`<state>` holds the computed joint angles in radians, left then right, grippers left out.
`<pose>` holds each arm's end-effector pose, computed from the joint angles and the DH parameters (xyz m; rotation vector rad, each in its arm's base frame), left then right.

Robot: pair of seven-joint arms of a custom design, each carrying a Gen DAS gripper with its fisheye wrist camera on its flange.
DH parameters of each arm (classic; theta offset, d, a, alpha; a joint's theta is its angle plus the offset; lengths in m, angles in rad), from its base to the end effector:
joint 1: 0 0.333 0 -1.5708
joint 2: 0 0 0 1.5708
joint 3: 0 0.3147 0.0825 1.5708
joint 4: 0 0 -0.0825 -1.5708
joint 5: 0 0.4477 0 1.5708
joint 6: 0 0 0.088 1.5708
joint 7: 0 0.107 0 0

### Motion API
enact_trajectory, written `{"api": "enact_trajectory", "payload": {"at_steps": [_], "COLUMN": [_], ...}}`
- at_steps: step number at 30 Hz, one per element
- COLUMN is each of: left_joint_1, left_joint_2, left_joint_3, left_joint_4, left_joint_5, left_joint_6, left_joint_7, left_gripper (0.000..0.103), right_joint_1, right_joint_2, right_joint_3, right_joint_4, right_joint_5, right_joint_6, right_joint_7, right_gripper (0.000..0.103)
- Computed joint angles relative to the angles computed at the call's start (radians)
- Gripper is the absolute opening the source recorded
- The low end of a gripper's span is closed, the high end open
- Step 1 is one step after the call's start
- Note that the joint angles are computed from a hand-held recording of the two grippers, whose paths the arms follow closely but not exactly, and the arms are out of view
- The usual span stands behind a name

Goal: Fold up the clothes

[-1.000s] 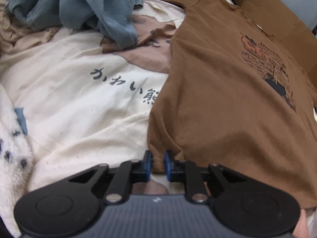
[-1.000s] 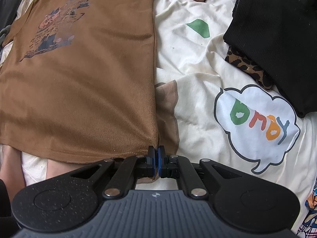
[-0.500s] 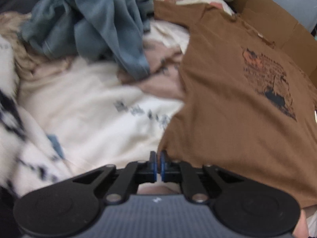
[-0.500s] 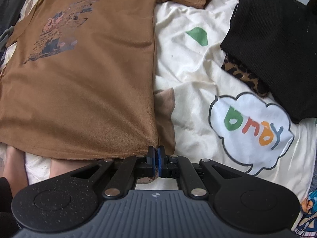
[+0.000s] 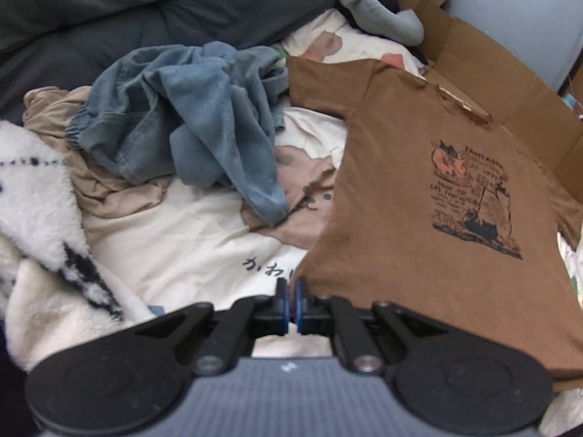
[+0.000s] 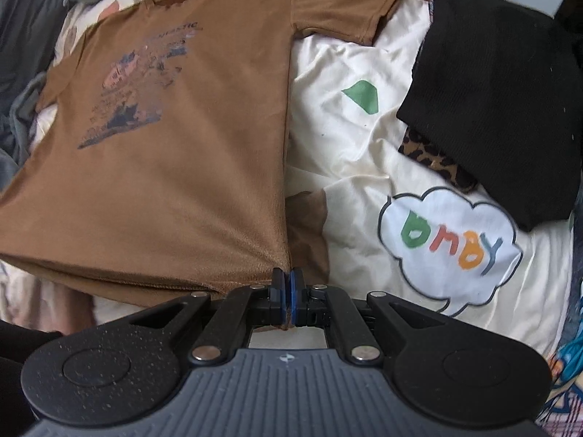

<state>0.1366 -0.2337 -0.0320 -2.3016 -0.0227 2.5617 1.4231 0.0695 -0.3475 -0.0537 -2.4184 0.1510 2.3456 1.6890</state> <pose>0.5654 0.0592 0.4647 -2.1955 1.6753 -0.5118 0.5166 0.0102 0.4355 -1.8071 2.1936 -0.1058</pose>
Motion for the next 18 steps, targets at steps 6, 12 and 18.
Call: {"api": "enact_trajectory", "payload": {"at_steps": [6, 12, 18], "left_joint_1": [-0.007, 0.0, 0.013], "left_joint_2": [-0.006, 0.016, 0.052], "left_joint_3": [0.016, 0.017, 0.013], "left_joint_4": [0.05, 0.085, 0.073], "left_joint_5": [-0.041, -0.042, -0.016], "left_joint_6": [-0.025, -0.058, -0.098], "left_joint_7": [0.037, 0.075, 0.081], "left_gripper": [0.003, 0.003, 0.003], "right_joint_1": [0.006, -0.002, -0.001], "right_joint_2": [-0.017, -0.019, 0.006], "right_joint_3": [-0.013, -0.023, -0.027], "right_joint_4": [0.038, 0.053, 0.005], "right_joint_5": [0.033, 0.065, 0.124], "right_joint_6": [-0.023, -0.054, -0.049], "right_joint_7": [-0.029, -0.03, 0.003], "right_gripper": [0.0, 0.0, 0.0]}}
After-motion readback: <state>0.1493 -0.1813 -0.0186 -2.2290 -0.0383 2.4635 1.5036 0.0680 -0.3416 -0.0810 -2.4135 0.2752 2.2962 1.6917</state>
